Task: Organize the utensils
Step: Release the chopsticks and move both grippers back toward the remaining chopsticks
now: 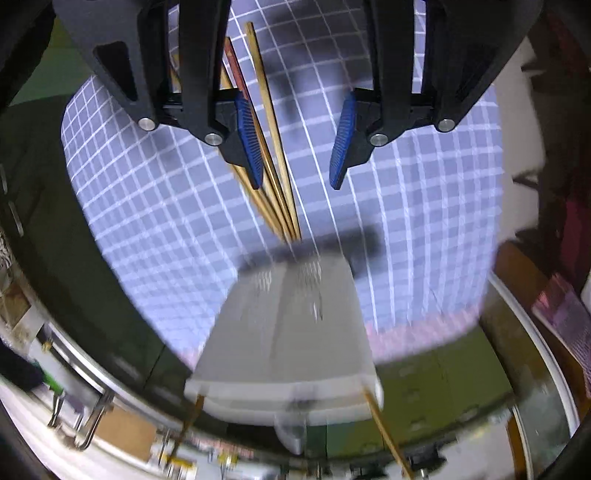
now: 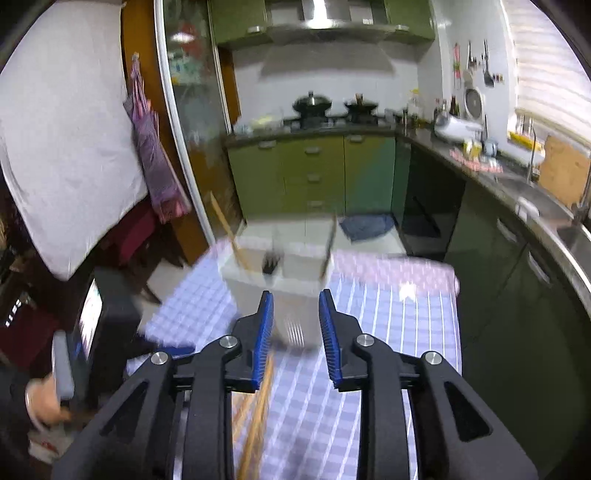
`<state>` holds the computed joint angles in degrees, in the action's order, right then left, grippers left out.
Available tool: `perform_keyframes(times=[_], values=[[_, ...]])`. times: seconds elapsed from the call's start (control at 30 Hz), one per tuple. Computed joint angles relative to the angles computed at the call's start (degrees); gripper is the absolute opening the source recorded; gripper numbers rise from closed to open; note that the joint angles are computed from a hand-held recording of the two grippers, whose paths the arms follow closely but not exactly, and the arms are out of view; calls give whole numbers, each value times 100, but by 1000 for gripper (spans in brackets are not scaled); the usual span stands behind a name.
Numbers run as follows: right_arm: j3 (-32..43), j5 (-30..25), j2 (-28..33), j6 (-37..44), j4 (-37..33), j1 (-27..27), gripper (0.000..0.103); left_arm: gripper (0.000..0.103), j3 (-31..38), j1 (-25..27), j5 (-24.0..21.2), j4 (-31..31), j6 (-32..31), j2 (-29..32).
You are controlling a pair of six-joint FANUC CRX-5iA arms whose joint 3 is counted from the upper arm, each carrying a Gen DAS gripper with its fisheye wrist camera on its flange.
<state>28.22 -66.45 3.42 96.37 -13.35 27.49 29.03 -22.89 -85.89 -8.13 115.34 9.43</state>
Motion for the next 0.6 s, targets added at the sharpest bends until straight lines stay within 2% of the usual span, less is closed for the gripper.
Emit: perform_keyframes(times=[0.13,0.23,0.6], values=[[-651,-77,-114,-92,203,-124,25,22,-101,112,-220,339,104,258],[-842,-197,-43,-122,78,-308,25,21,-56,105,-312,408,160,413],[-803,-413,114,11,-232,-546,28,12,574,1,-861,321,242,1021]])
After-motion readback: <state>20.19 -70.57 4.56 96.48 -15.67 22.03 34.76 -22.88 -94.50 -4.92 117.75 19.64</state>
